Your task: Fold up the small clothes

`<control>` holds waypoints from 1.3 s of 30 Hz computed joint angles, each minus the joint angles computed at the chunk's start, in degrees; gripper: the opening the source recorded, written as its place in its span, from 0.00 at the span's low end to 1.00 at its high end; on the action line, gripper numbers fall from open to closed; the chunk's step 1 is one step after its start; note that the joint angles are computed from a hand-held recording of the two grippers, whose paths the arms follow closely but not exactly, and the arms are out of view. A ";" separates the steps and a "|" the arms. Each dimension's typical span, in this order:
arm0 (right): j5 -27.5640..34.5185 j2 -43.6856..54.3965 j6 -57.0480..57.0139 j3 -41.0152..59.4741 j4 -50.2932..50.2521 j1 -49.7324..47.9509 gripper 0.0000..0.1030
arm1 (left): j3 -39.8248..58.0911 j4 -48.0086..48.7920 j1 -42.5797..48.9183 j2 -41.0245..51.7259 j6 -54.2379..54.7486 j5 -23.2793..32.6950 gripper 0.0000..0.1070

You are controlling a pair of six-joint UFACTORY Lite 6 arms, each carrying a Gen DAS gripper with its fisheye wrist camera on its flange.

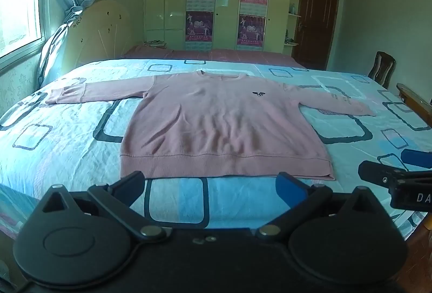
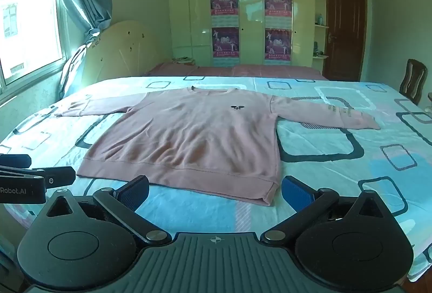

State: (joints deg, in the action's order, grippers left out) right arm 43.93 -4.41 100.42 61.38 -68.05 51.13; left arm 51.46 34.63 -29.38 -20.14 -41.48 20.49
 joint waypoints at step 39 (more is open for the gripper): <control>-1.03 -0.93 0.19 -0.84 0.55 -0.75 1.00 | 1.50 -0.25 -0.46 1.00 -0.13 1.65 0.96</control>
